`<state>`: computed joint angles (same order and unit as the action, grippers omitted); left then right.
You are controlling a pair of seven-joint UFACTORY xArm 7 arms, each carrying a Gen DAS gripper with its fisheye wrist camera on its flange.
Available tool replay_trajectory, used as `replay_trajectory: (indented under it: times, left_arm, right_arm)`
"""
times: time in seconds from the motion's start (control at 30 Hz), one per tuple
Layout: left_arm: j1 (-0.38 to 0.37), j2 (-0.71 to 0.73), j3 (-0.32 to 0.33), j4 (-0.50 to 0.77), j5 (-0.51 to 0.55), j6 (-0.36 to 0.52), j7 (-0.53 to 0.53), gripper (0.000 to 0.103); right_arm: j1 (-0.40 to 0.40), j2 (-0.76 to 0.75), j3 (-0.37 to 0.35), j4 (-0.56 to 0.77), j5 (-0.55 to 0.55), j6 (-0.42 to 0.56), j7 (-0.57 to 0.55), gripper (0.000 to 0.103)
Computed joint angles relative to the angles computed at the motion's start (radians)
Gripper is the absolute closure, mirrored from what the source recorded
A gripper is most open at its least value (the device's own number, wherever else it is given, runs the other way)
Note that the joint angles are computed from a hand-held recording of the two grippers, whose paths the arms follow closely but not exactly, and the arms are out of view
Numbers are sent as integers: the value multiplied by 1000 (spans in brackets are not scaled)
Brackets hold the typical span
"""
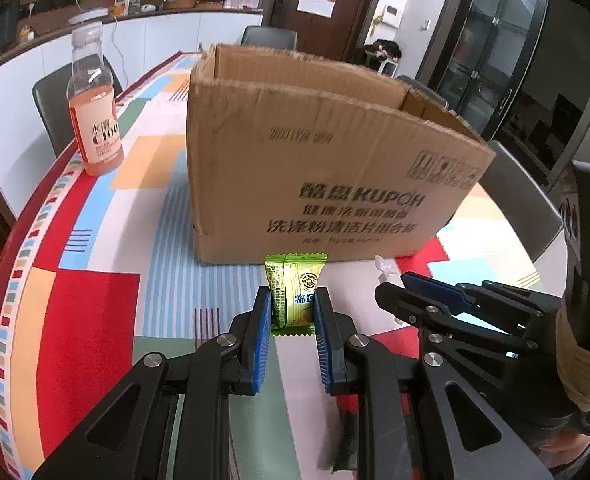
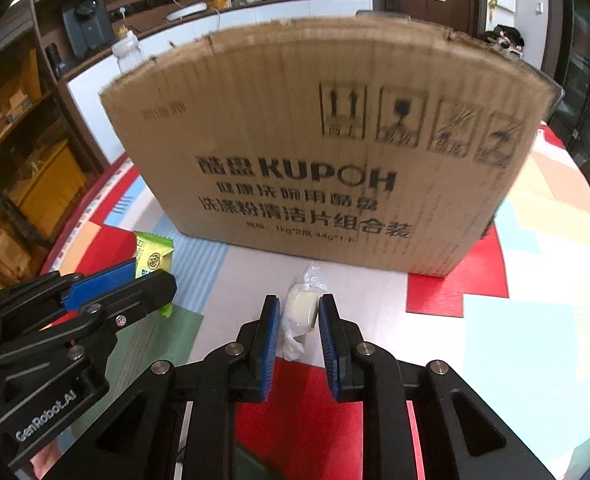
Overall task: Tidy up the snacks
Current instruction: 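Carry both candies over the box and open both tools to drop them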
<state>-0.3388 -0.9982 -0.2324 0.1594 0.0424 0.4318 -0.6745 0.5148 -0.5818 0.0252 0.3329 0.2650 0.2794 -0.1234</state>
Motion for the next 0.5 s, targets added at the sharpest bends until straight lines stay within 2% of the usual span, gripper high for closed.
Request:
replay_trajectory:
  times: [0.23,0.5]
  left_arm:
    - [-13,-66,-29,25,9,41,-21,82]
    - [-6,-118,-54,67,33,64,-25,82]
  right_arm:
    - [-8,-148,-23,-28,1,59,-5,82]
    - [-30,-254,-26,-35,-12,58,0,81]
